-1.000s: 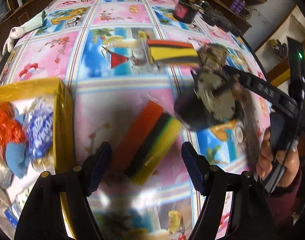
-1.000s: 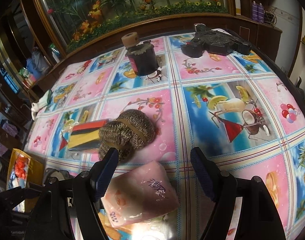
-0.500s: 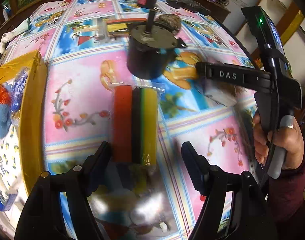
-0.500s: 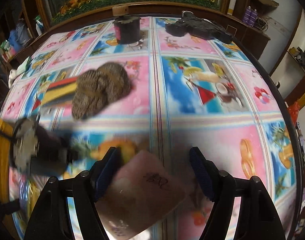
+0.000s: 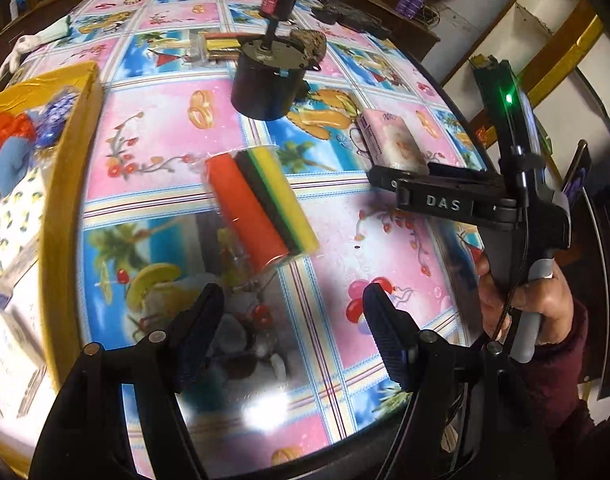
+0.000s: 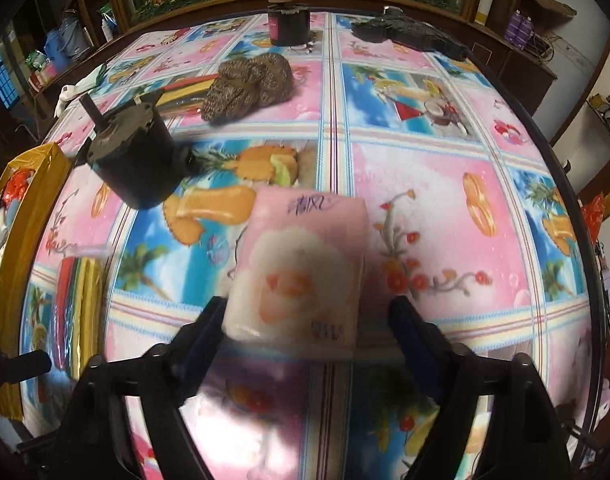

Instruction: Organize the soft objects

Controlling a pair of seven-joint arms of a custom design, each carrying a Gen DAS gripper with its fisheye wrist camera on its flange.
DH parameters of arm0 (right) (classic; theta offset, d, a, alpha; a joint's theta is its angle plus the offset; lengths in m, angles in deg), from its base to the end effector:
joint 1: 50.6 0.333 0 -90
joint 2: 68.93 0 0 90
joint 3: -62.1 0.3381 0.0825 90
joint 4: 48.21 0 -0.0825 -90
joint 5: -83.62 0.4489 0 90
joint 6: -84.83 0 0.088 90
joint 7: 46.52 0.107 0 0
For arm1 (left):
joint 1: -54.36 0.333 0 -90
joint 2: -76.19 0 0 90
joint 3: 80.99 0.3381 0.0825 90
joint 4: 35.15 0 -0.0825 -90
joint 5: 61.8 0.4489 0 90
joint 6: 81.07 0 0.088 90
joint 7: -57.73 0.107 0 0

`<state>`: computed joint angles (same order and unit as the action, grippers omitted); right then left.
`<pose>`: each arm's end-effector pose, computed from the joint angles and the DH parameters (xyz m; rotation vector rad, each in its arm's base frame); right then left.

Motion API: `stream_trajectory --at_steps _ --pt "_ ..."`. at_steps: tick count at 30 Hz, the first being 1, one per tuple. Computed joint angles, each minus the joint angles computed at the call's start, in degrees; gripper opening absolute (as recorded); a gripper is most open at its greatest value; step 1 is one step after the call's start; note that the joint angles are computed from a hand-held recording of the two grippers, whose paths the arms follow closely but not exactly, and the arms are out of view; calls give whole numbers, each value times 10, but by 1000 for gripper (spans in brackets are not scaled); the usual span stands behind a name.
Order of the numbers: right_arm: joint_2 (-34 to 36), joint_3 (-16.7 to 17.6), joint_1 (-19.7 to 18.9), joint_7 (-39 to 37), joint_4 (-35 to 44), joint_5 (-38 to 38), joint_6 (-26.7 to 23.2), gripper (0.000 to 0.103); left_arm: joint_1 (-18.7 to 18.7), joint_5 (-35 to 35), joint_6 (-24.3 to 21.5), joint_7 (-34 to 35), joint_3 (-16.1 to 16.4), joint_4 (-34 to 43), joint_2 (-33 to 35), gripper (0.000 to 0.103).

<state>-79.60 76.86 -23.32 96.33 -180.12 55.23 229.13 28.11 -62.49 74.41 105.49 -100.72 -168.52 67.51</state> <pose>0.4170 0.3859 0.4496 -2.0567 1.7412 -0.5442 0.3995 -0.4176 0.4400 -2.0394 2.1782 -0.8066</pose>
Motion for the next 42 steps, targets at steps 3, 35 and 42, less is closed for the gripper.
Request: stream_trajectory --at_steps 3,35,42 --pt "-34 -14 4 -14 -40 42 55 88 13 24 11 -45 -6 -17 -18 71" --pt "2 10 -13 88 -8 -56 61 51 9 279 -7 -252 4 36 46 40" --pt "-43 19 -10 94 -40 -42 66 51 29 274 47 -289 -19 -21 -22 40"
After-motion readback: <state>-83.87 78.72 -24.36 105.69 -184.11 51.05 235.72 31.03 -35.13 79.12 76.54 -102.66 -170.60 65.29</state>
